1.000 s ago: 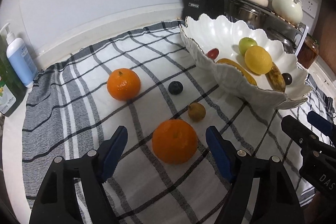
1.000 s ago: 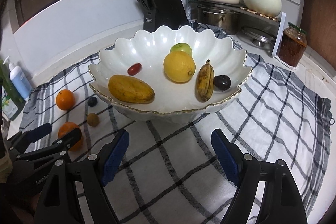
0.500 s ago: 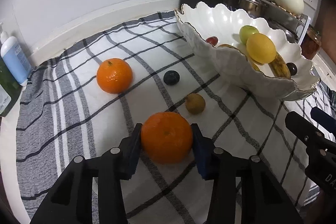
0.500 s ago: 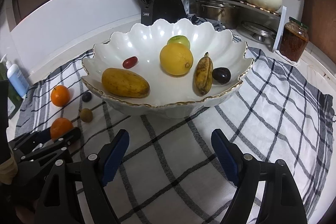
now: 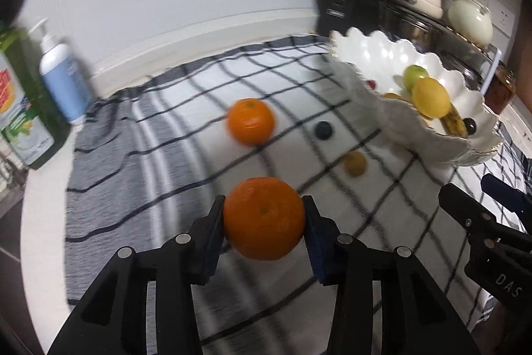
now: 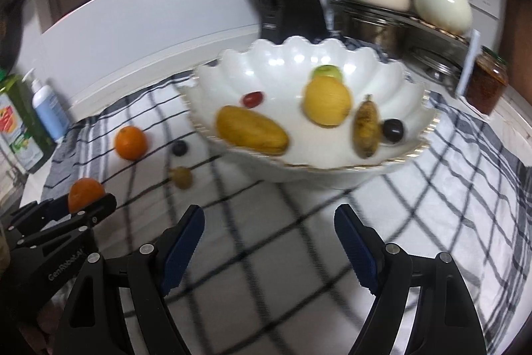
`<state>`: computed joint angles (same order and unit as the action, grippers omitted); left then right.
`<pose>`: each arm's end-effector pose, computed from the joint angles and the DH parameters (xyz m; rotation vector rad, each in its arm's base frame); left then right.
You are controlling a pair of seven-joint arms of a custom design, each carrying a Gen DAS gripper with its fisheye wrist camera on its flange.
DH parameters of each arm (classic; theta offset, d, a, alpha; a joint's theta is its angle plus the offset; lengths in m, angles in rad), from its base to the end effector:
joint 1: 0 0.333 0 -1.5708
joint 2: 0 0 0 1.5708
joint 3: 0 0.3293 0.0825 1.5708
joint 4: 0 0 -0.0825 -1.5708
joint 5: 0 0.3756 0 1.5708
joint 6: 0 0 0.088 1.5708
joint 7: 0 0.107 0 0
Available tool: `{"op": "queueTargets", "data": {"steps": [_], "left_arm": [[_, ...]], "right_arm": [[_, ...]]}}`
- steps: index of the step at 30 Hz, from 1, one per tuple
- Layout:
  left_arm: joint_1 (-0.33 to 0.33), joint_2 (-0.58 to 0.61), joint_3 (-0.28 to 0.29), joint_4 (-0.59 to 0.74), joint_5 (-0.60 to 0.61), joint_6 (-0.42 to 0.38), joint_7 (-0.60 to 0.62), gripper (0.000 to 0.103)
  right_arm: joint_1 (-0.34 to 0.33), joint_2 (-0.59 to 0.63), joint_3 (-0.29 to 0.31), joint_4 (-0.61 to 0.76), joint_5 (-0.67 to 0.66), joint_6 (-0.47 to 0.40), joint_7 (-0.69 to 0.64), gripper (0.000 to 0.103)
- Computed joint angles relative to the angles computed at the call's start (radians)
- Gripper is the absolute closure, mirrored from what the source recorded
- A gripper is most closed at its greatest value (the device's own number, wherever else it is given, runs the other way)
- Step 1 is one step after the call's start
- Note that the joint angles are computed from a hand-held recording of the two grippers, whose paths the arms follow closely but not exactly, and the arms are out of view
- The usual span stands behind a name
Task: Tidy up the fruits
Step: 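Grasp an orange with the left gripper while the right grasps the small brown fruit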
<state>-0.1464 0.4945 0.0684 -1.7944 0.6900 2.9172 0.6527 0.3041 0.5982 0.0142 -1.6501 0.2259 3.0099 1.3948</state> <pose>0.6848 -0.0994 0.3526 -1.9639 1.6168 -0.6025 0.7032 0.2122 0.3692 -1.9478 1.4721 -0.5198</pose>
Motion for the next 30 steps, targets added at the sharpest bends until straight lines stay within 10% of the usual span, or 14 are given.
{"op": "queueTargets", "data": {"steps": [8, 20, 30], "left_arm": [[-0.001, -0.055, 0.077, -0.065, 0.097, 0.015, -0.131, 0.060], [0.060, -0.033, 0.046, -0.044, 0.102, 0.020, -0.158, 0.060], [0.073, -0.010, 0.032, -0.034, 0.040, 0.026, -0.100, 0.060]], "right_arm": [[0.021, 0.047, 0.052, 0.079, 0.004, -0.014, -0.073, 0.027], [0.046, 0.194, 0.049, 0.323, -0.010, -0.179, -0.096, 0.065], [0.081, 0.265, -0.005, 0.425, -0.064, -0.214, -0.037, 0.071]]}}
